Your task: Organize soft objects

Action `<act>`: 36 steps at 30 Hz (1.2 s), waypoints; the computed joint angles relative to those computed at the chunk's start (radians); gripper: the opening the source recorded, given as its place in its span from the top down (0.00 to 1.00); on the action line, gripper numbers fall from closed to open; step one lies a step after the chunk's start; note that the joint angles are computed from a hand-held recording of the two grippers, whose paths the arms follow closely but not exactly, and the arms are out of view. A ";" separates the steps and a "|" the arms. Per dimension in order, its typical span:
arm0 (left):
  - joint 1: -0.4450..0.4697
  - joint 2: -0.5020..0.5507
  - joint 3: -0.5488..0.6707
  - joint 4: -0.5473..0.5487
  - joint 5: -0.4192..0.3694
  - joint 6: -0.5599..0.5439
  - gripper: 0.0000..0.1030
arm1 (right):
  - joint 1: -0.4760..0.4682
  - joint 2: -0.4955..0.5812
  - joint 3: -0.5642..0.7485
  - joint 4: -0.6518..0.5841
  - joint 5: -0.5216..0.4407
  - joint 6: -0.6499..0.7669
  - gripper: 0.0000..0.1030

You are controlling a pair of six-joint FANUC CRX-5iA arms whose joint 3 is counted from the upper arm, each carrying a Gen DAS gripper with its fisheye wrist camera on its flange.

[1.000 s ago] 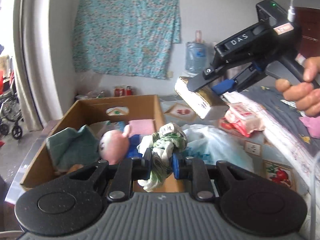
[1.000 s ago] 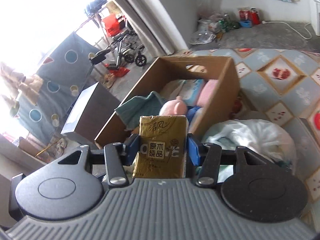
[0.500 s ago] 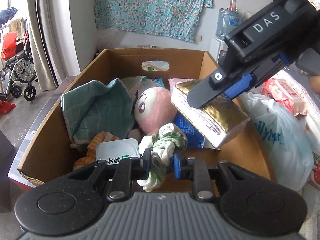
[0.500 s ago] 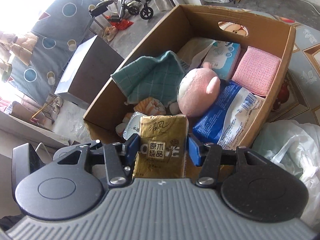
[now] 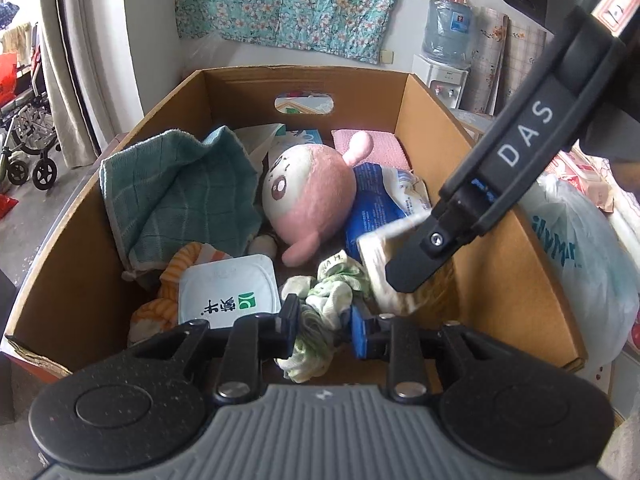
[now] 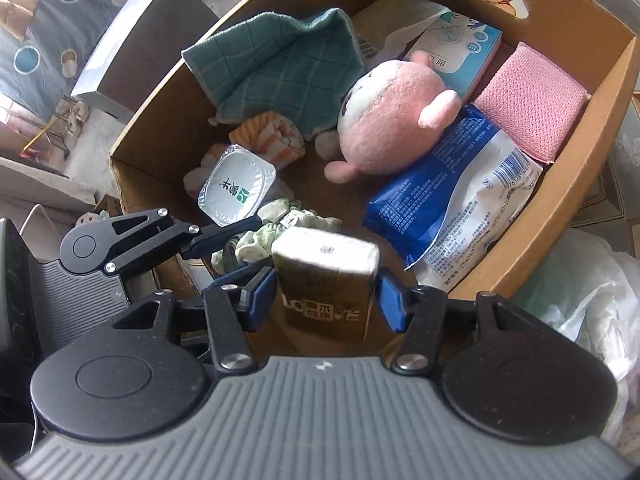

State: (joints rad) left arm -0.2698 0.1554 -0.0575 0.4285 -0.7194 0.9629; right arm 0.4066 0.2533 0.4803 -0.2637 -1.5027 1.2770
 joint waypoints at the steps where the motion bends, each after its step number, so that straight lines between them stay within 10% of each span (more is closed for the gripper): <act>1: 0.000 0.004 0.004 -0.004 -0.001 0.004 0.72 | 0.000 0.014 0.020 -0.002 -0.021 0.003 0.45; 12: -0.007 0.007 -0.004 0.003 0.010 -0.033 0.63 | -0.016 -0.023 -0.029 -0.001 0.042 -0.020 0.45; 18: 0.004 -0.022 -0.051 0.100 0.042 -0.117 0.41 | -0.021 -0.091 -0.092 0.020 0.120 -0.040 0.52; 26: 0.045 -0.087 -0.126 0.261 0.062 -0.186 0.40 | -0.019 -0.212 -0.197 0.047 0.267 -0.095 0.55; 31: 0.076 -0.151 -0.196 0.376 0.093 -0.229 0.20 | 0.064 -0.377 -0.414 0.200 0.487 -0.250 0.41; 36: 0.093 -0.207 -0.222 0.363 0.111 -0.168 0.02 | 0.230 -0.542 -0.704 0.604 0.648 -0.629 0.19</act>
